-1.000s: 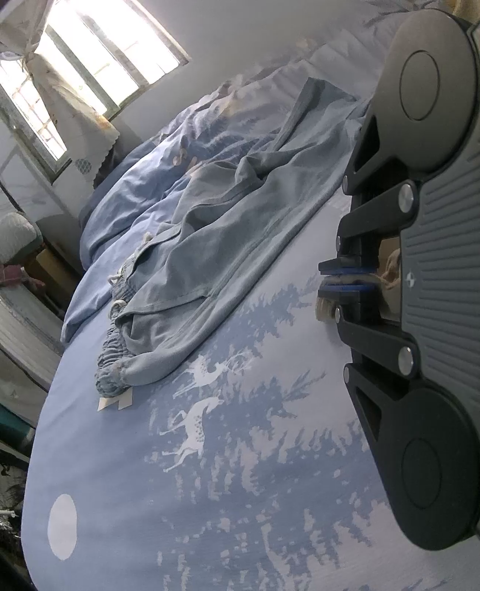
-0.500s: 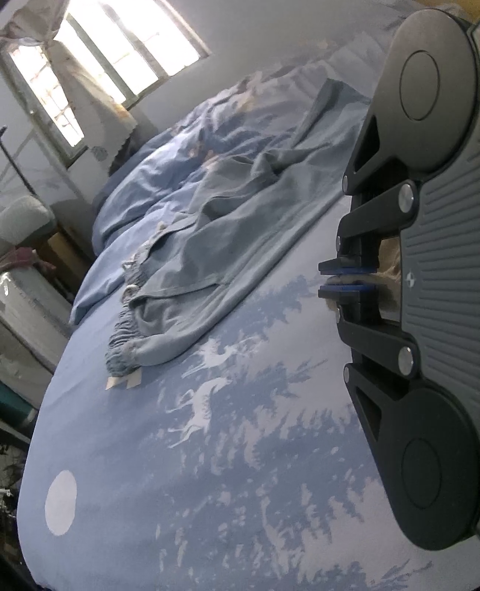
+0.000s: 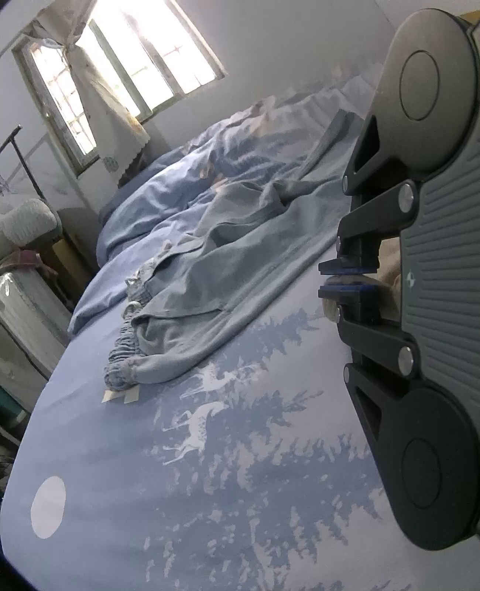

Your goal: Fold clothes

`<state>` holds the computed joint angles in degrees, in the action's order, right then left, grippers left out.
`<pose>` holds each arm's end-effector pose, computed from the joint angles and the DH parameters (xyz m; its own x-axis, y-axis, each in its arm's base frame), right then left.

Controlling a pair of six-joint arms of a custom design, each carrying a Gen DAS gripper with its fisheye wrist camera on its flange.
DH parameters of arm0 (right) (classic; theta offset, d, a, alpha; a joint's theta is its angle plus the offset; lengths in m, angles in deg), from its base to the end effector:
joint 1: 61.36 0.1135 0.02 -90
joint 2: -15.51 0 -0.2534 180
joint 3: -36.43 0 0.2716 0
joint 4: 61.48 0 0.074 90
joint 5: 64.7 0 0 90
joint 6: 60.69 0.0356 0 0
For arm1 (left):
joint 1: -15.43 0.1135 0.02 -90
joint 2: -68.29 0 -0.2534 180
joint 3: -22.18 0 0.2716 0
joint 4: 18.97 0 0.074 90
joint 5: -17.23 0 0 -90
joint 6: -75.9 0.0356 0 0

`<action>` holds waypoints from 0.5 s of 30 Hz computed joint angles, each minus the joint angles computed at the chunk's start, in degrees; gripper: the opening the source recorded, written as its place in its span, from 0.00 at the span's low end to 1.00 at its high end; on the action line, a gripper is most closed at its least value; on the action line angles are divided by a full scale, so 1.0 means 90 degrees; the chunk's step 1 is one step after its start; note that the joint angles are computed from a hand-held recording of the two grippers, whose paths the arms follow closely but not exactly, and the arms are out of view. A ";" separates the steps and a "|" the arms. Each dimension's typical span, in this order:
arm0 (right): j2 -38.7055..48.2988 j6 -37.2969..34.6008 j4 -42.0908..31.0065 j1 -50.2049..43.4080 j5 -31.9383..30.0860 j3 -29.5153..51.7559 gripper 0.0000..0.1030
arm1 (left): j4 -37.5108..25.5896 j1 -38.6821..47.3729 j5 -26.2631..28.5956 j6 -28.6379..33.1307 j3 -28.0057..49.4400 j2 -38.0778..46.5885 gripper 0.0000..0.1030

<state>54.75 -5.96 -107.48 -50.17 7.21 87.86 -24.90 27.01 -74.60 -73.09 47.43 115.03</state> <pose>0.1733 0.0455 0.2711 -0.1930 -0.5977 -0.7781 -0.6724 0.6581 -0.3387 0.1921 0.0405 0.1481 -0.0367 -0.8820 -0.4699 -0.5043 0.4223 -0.7532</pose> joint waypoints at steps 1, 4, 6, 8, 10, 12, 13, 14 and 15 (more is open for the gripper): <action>0.0216 0.0270 0.0295 0.0076 -0.0023 0.0101 0.48 | -0.0022 0.0051 0.0044 0.0014 -0.0022 -0.0054 0.03; 0.1337 0.1041 0.1265 0.0257 -0.0303 0.0552 0.51 | -0.0020 0.0153 0.0171 0.0030 -0.0052 -0.0041 0.03; 0.2388 0.1707 0.1936 0.0406 -0.0327 0.0976 0.51 | 0.0022 0.0149 0.0213 0.0037 -0.0030 0.0113 0.03; 0.3424 0.2033 0.2206 0.0635 -0.0190 0.1541 0.51 | 0.0133 0.0053 0.0189 0.0033 0.0008 0.0314 0.03; 0.4218 0.2042 0.2262 0.0913 0.0078 0.1997 0.51 | 0.0190 -0.0131 0.0108 0.0063 0.0048 0.0435 0.03; 0.4838 0.1908 0.2278 0.1169 0.0293 0.2295 0.51 | 0.0302 -0.0315 -0.0001 0.0114 0.0130 0.0635 0.03; 0.5098 0.1824 0.2300 0.1274 0.0386 0.2395 0.51 | 0.0343 -0.0396 -0.0056 0.0135 0.0173 0.0727 0.03; 0.5292 0.1724 0.2386 0.1363 0.0498 0.2404 0.51 | 0.0403 -0.0463 -0.0093 0.0137 0.0208 0.0830 0.03; 0.5468 0.1594 0.2457 0.1445 0.0641 0.2404 0.51 | 0.0452 -0.0511 -0.0108 0.0132 0.0236 0.0923 0.03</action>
<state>103.96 8.39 -85.37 -37.16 12.98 109.50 -20.83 22.41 -75.57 -71.91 49.55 123.34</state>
